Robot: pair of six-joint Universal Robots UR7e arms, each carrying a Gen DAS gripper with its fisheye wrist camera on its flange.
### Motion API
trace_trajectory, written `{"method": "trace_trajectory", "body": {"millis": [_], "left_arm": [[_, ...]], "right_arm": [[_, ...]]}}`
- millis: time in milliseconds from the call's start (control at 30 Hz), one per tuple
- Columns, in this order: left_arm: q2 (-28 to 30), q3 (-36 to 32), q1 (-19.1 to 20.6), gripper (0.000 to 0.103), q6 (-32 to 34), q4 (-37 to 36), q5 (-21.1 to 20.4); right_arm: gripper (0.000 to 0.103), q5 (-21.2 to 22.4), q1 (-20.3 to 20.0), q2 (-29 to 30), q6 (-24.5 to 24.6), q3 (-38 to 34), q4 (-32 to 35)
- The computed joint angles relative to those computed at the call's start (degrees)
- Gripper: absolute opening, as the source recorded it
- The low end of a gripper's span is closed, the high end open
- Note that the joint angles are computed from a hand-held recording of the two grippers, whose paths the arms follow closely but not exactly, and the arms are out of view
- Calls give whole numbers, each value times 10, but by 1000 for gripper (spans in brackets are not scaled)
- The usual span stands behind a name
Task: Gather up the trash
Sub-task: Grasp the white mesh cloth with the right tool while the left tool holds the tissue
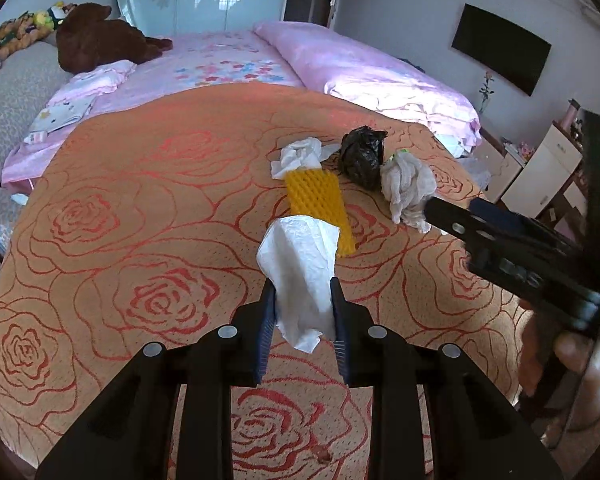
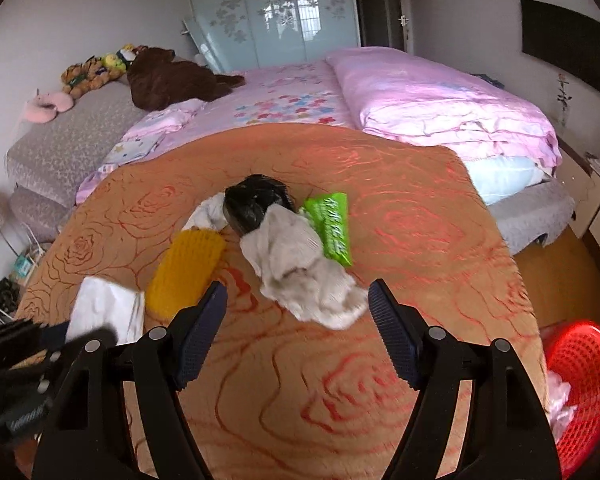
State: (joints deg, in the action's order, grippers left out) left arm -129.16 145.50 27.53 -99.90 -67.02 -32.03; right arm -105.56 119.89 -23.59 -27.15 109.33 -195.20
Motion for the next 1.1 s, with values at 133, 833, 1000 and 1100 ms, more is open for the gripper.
{"method": "trace_trajectory", "body": {"millis": [133, 833, 1000, 1100], "left_arm": [[-9, -1, 2, 25, -5, 8, 3], [-2, -6, -18, 25, -53, 55, 3], [3, -7, -25, 25, -60, 63, 3], [6, -5, -21, 25, -48, 51, 6]], "right_arm": [[65, -7, 4, 19, -3, -24, 23], [26, 1, -14, 9, 6, -1, 21], [26, 9, -24, -16, 1, 46, -7], [26, 6, -31, -29, -1, 72, -28]]}}
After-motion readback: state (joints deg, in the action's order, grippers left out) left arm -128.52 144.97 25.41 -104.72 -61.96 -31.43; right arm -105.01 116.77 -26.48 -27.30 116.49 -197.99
